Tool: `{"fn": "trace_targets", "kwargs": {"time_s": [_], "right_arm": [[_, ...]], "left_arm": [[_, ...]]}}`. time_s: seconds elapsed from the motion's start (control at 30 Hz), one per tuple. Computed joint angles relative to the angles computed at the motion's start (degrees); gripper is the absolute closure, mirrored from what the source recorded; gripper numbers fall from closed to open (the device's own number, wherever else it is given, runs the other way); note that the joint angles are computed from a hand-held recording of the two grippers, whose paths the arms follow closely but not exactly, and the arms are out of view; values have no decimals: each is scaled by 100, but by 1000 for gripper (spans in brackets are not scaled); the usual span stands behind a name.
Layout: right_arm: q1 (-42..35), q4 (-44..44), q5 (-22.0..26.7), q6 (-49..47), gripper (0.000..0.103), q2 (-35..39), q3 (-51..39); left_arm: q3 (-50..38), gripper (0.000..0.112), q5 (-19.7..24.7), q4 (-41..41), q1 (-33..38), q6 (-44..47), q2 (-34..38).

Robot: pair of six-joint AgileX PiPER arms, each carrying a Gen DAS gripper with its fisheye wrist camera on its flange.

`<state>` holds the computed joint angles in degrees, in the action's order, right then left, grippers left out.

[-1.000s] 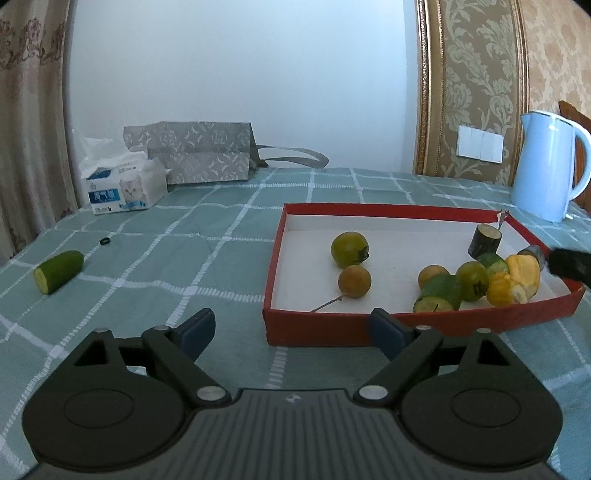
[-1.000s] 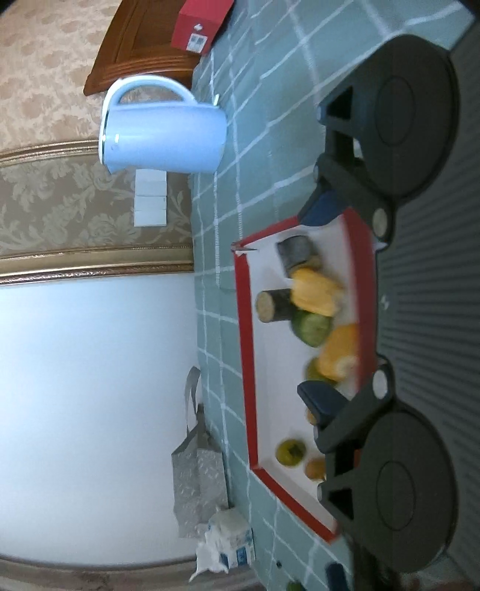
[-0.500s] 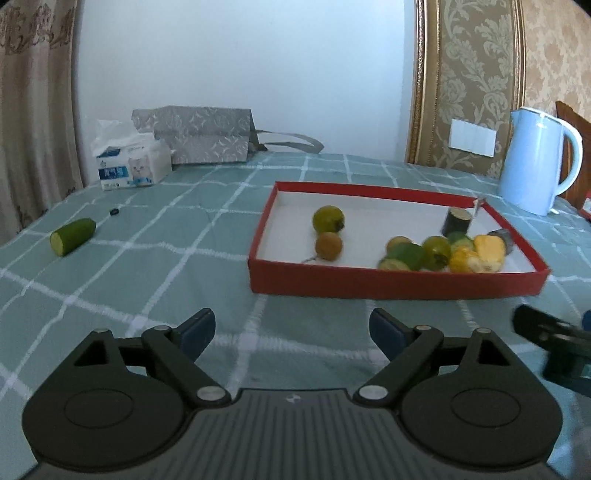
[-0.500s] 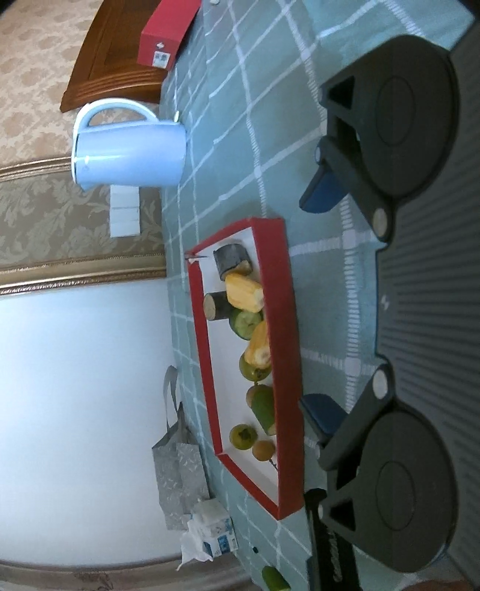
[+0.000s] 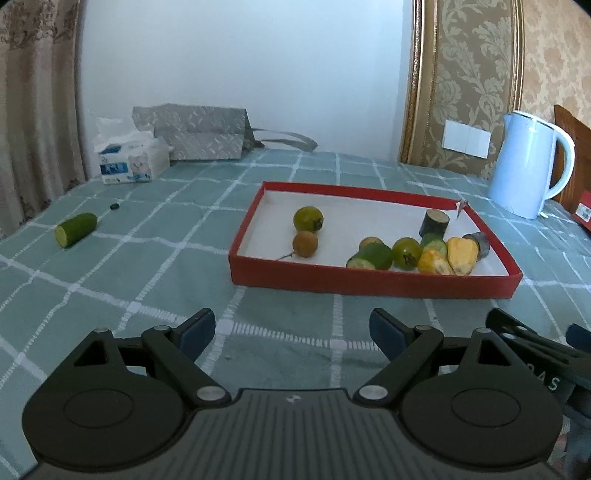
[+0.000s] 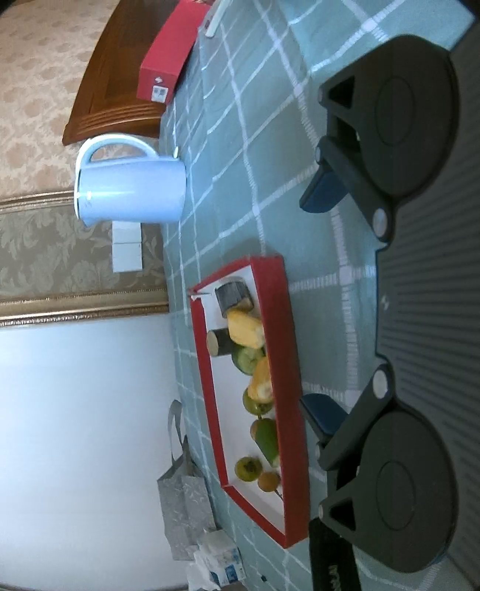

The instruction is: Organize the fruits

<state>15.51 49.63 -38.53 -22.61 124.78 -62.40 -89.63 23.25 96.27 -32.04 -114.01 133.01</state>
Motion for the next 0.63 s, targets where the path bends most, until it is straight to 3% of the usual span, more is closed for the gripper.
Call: {"fn": "trace_targets", "kwargs": {"time_s": [0.2, 0.63], "right_arm": [[-190, 66, 390, -77, 0, 47, -160], [-233, 249, 505, -426, 0, 135, -372]], "left_arm": [[-84, 21, 235, -124, -75, 147, 41], [-122, 21, 484, 156, -142, 48, 82]]}}
